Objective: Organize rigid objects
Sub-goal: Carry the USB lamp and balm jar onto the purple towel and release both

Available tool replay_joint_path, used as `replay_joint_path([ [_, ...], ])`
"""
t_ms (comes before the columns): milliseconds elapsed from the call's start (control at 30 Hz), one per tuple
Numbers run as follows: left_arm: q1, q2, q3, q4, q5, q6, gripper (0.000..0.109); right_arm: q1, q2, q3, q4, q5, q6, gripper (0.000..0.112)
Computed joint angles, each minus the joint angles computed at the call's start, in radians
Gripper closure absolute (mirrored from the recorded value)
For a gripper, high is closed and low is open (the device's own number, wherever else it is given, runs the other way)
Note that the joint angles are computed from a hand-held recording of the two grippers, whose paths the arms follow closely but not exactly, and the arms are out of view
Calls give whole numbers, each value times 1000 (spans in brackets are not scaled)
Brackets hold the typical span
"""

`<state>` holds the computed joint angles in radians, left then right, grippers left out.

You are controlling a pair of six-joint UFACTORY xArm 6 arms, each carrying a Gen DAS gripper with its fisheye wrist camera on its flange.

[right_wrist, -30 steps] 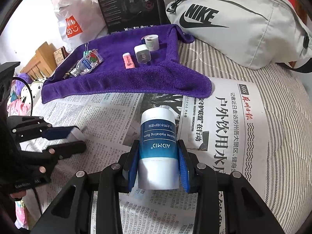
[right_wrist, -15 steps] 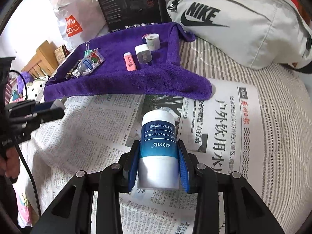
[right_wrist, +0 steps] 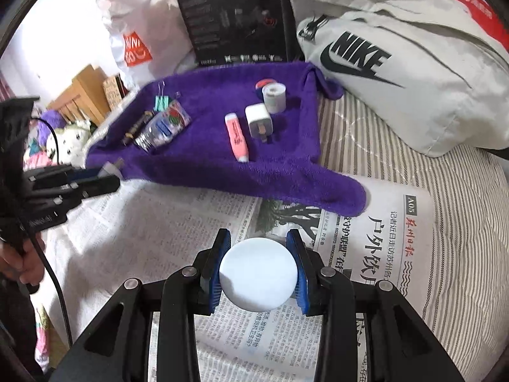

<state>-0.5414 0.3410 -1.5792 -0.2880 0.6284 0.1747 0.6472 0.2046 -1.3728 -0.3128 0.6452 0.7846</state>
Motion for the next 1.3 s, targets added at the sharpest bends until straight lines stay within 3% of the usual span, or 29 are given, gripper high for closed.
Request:
replay_joint_path([
  [500, -4, 1, -6, -22, 18, 17, 84, 32, -67, 98, 46, 63, -53, 76],
  [833, -9, 1, -8, -26, 27, 23, 84, 33, -12, 34, 92, 129, -132, 76],
  [1100, -2, -1, -4, -31, 19, 16, 84, 26, -33, 45, 62, 67, -108, 76],
  [1300, 11, 3, -19, -21, 15, 5, 84, 5, 21, -79, 70, 56, -156, 76],
])
